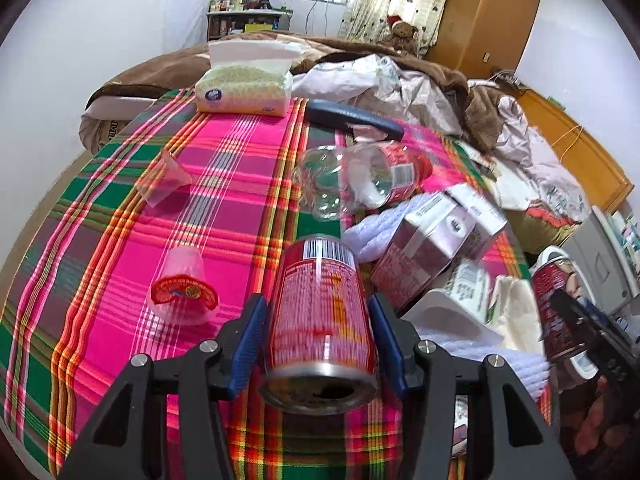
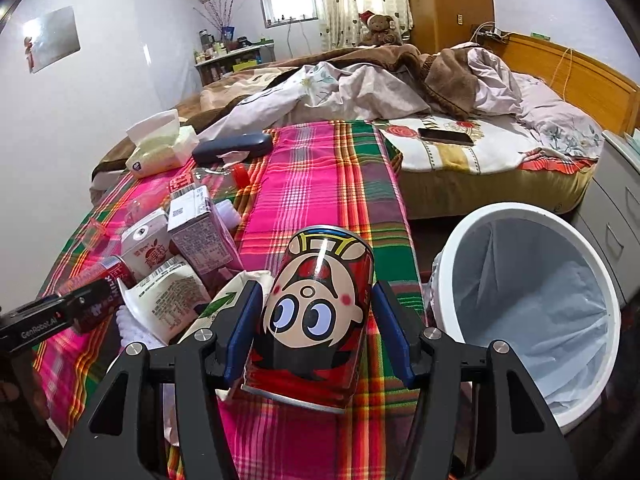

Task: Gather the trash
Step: 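Lift both cans and carry them over the white trash bin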

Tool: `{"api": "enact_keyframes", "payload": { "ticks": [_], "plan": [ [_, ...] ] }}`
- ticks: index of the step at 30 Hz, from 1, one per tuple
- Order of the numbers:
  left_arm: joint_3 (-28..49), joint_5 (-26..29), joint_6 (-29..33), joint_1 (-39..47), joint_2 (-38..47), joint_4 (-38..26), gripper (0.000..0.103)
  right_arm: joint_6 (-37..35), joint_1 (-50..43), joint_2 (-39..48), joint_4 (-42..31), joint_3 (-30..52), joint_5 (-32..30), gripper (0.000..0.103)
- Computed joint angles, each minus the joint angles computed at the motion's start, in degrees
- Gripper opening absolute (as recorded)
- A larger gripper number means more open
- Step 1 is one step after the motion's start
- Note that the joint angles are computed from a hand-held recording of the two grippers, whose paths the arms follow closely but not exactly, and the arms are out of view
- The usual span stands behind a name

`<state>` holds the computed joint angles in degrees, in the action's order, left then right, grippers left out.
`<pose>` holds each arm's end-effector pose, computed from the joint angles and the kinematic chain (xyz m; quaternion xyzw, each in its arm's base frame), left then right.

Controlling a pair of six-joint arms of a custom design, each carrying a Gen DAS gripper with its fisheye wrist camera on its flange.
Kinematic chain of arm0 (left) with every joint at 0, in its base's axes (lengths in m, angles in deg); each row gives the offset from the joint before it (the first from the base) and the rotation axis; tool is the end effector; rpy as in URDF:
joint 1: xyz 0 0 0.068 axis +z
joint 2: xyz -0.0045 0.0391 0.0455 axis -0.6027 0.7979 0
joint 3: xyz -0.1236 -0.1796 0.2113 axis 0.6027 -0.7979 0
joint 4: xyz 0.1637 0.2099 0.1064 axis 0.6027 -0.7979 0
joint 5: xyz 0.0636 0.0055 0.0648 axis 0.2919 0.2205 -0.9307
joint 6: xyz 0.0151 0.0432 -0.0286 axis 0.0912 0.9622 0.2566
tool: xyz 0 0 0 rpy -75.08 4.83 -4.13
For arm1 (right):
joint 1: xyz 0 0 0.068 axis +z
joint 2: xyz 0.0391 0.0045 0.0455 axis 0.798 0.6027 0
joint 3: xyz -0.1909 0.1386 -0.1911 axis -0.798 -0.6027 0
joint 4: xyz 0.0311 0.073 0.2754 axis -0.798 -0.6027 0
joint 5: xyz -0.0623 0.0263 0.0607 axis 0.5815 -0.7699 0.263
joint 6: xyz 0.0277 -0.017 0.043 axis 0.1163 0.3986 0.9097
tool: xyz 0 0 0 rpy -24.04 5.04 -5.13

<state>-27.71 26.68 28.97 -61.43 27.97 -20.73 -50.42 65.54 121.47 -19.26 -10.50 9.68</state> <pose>0.2152 -0.0849 0.1566 -0.1797 0.9248 -0.0276 0.3342 0.2736 0.0674 0.1725 -0.1244 0.9159 0.1229 0.3613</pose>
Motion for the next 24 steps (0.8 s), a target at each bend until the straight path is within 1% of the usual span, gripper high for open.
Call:
{"api": "enact_keyframes", "payload": {
  "ticks": [3,4,10,13,15,16,18,21,24],
  "plan": [
    [0.7,3.5,1.1,1.5,3.3,0.7,0.056,0.0,-0.1,-0.8,-0.2,-0.4,0.2,0.058],
    [0.7,3.9,1.0,1.5,4.1,1.4,0.056,0.1,-0.2,-0.9,-0.2,-0.4,0.2,0.058],
    [1.6,2.5,0.9,0.7,6.3,0.7,0.054,-0.1,-0.3,-1.8,-0.3,-0.7,0.6,0.058],
    [1.3,0.6,0.6,-1.3,4.3,-0.1,0.054,0.0,-0.8,-2.1,-0.2,-1.0,0.2,0.058],
    [0.8,1.2,0.3,-1.6,2.1,-0.3,0.054,0.1,-0.8,-2.6,-0.1,-1.2,0.2,0.058],
    [0.8,0.7,0.0,-2.2,1.1,-1.0,0.054,0.0,-1.1,-2.8,-0.2,-1.3,0.0,0.058],
    [1.6,-2.0,-0.3,-4.3,-1.1,-3.3,0.054,-0.2,-1.8,-3.4,-0.5,-1.3,-0.7,0.058],
    [3.2,-3.9,-0.4,-7.0,-4.6,-6.1,0.054,-0.7,-3.6,-5.0,-0.8,-1.6,-1.8,0.058],
    [5.8,-6.0,0.0,-9.8,-6.0,-7.8,0.054,-1.1,-6.0,-6.3,-1.3,-1.7,-3.3,0.058]
  ]
}}
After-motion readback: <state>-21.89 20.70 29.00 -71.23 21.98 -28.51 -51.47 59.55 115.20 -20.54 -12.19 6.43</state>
